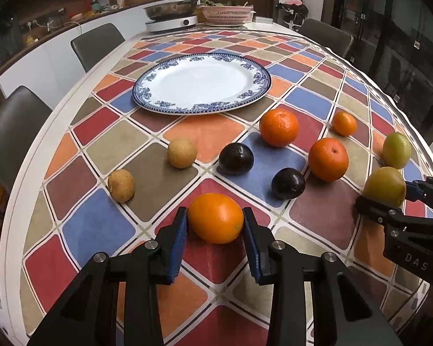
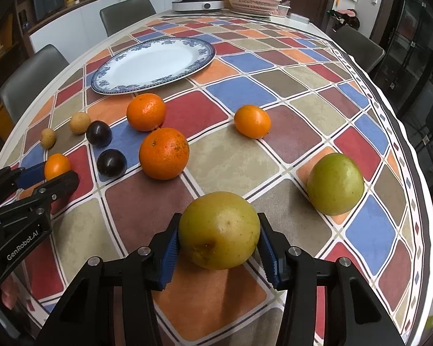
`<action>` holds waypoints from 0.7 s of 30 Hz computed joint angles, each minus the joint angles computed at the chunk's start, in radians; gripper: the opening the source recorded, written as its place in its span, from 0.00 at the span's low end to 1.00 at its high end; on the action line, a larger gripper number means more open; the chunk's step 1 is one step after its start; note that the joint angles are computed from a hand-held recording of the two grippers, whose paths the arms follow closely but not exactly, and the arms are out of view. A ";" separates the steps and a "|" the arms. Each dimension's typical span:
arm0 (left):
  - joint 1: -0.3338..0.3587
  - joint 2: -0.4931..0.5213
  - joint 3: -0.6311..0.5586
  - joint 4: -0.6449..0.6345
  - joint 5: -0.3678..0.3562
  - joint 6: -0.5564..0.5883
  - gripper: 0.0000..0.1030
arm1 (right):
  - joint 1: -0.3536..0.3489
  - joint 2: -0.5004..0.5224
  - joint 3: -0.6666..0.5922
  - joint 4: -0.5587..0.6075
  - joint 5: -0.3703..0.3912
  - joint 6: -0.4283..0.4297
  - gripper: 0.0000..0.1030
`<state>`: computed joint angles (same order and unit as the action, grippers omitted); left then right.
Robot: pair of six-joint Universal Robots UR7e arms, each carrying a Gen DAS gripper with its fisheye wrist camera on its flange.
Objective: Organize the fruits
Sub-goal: 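Close the left tool on the orange while the right tool grips the yellow pear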
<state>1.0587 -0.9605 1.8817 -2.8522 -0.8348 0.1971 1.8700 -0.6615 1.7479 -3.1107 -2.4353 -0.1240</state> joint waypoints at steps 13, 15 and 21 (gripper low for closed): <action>-0.026 -0.029 -0.005 -0.056 -0.031 0.074 0.36 | 0.026 -0.020 -0.030 -0.038 0.057 -0.070 0.48; -0.028 -0.026 -0.014 -0.063 -0.027 0.092 0.36 | 0.027 -0.020 -0.045 -0.034 0.072 -0.085 0.48; -0.030 -0.019 -0.067 -0.053 -0.037 0.119 0.36 | 0.032 -0.011 -0.112 -0.012 0.104 -0.122 0.48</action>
<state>1.0287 -0.9799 1.8148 -2.9052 -0.8716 0.3159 1.9023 -0.6721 1.6362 -3.1227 -2.3315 -0.2457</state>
